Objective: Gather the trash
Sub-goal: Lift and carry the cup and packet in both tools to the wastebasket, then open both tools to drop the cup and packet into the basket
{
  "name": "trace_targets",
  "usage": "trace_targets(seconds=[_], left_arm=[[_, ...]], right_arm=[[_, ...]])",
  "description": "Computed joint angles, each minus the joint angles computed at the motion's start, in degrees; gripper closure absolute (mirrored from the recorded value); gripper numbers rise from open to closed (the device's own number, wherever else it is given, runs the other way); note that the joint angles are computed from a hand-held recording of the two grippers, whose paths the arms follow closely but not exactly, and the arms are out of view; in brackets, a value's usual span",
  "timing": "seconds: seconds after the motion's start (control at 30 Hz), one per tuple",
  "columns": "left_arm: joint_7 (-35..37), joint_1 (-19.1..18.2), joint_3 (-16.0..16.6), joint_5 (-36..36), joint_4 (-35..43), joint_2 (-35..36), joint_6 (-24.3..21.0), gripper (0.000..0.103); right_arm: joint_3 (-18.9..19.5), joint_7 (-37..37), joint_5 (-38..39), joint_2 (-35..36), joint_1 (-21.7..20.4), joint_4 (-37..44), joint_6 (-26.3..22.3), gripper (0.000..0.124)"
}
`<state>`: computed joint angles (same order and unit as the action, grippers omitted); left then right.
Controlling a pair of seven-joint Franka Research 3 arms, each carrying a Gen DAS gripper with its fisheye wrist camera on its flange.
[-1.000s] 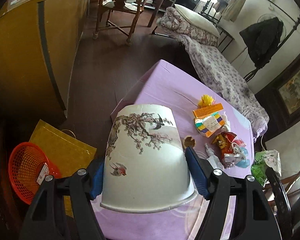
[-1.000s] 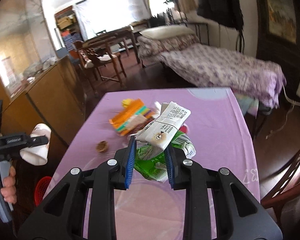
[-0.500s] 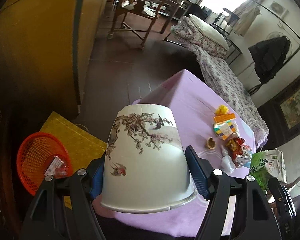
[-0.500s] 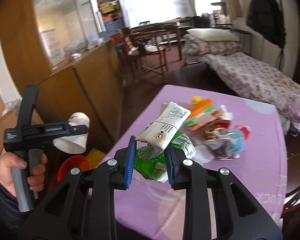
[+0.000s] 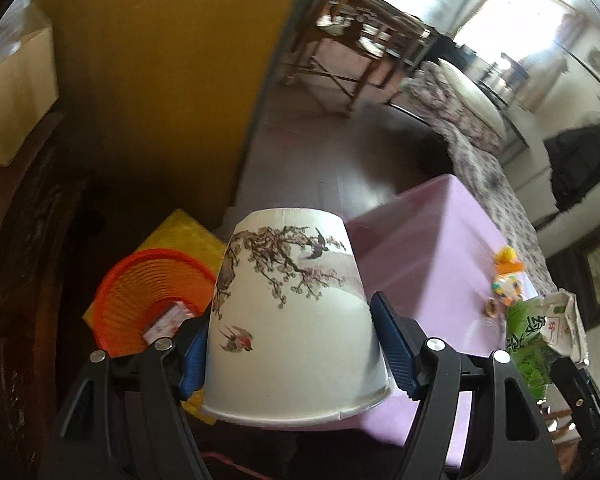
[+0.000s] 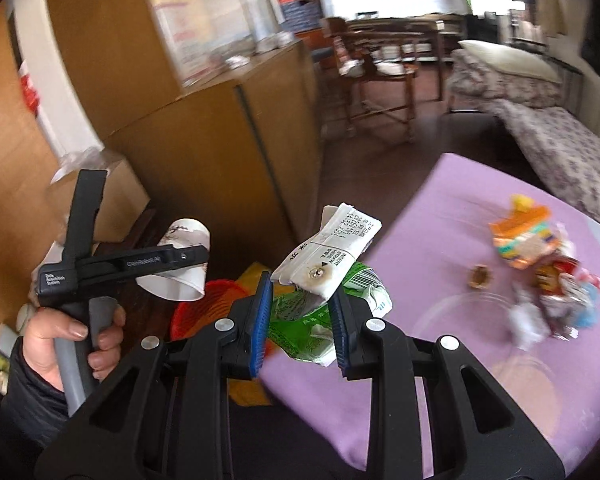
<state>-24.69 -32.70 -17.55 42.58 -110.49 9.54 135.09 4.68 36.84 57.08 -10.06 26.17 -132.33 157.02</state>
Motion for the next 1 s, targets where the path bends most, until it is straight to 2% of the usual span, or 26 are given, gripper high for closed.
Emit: trace_targets(seconds=[0.27, 0.5, 0.73, 0.87, 0.93, 1.0], left_arm=[[-4.9, 3.3, -0.8, -5.2, -14.2, -7.7, 3.2, 0.031], [-6.4, 6.1, -1.1, -10.8, -23.9, -9.9, 9.6, 0.031], [-7.8, 7.2, -1.1, -12.5, -26.9, -8.9, 12.1, 0.031], [-7.3, 7.2, -0.9, -13.4, -26.6, -7.7, 12.1, 0.031], [-8.0, 7.3, -0.7, -13.3, -27.2, -7.4, 13.5, 0.03], [-8.5, 7.3, -0.5, -13.9, -27.6, -7.1, 14.3, 0.028]], right_arm=[[4.6, 9.8, -9.6, 9.7, 2.2, 9.1, -7.0, 0.095], [7.3, 18.6, -16.3, 19.4, 3.9, 18.0, -11.6, 0.095], [8.3, 26.3, -23.9, 26.6, 5.3, 24.2, -12.6, 0.095], [8.4, 30.3, -28.1, 31.1, 6.3, 28.3, -15.1, 0.093], [8.7, 31.6, -28.6, 33.1, 6.2, 30.2, -16.3, 0.091], [9.2, 31.8, -27.3, 33.9, 5.2, 31.2, -17.9, 0.075]])
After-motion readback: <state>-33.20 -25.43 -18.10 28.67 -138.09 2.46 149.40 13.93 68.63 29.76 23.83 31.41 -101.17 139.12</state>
